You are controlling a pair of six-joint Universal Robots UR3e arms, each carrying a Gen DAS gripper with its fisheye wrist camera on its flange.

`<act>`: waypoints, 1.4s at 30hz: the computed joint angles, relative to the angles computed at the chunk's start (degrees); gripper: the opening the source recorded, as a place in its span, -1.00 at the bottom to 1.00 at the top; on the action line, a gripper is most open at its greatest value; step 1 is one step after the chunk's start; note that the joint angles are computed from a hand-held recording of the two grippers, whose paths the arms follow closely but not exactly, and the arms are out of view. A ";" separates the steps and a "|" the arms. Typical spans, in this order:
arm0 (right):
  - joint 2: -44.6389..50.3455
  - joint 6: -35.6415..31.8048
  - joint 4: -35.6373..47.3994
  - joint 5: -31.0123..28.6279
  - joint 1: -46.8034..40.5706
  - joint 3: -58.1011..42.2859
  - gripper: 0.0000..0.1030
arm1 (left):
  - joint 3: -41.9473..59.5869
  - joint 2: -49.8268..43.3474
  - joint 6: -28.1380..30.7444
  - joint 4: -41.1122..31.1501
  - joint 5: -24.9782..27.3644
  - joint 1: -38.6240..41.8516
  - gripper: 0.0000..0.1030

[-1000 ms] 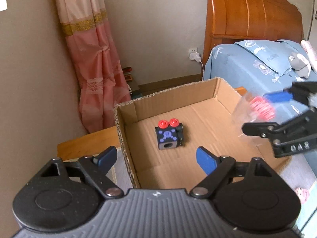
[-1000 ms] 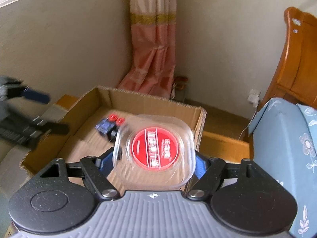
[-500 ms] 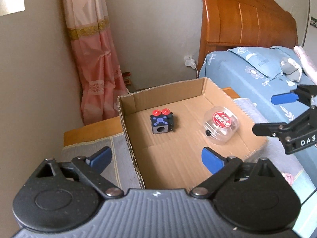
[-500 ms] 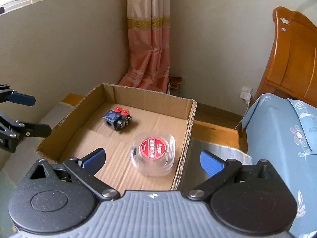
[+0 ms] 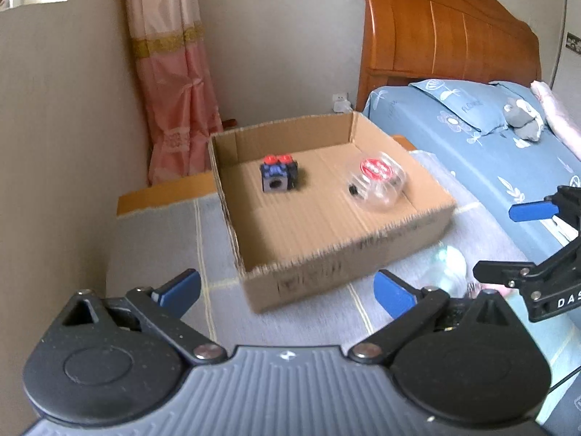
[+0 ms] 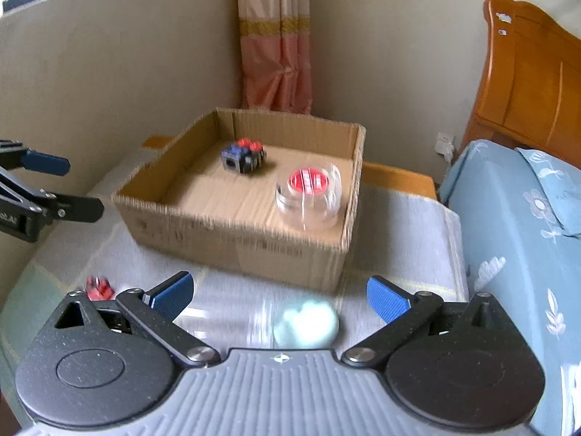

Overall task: Organize rigid objects
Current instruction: 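Move the left tool to the red S.L toy train and grasp it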

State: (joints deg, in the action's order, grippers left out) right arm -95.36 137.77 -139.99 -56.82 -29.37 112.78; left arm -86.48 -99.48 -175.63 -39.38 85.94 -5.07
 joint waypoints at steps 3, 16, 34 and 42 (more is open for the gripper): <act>-3.49 0.51 -3.07 -1.37 -0.34 6.18 1.00 | -6.10 2.64 -0.73 2.82 0.34 -0.46 0.96; -3.23 13.03 -13.41 -7.30 3.36 16.31 1.00 | -23.37 9.17 -0.99 10.03 -3.20 3.62 0.96; -20.60 1.42 2.13 -5.78 -7.59 27.82 1.00 | -30.39 10.09 3.75 13.25 -5.16 5.81 0.96; -28.22 -6.14 -5.31 -2.18 -11.44 39.32 1.00 | -30.85 7.01 4.18 16.81 -5.72 5.72 0.96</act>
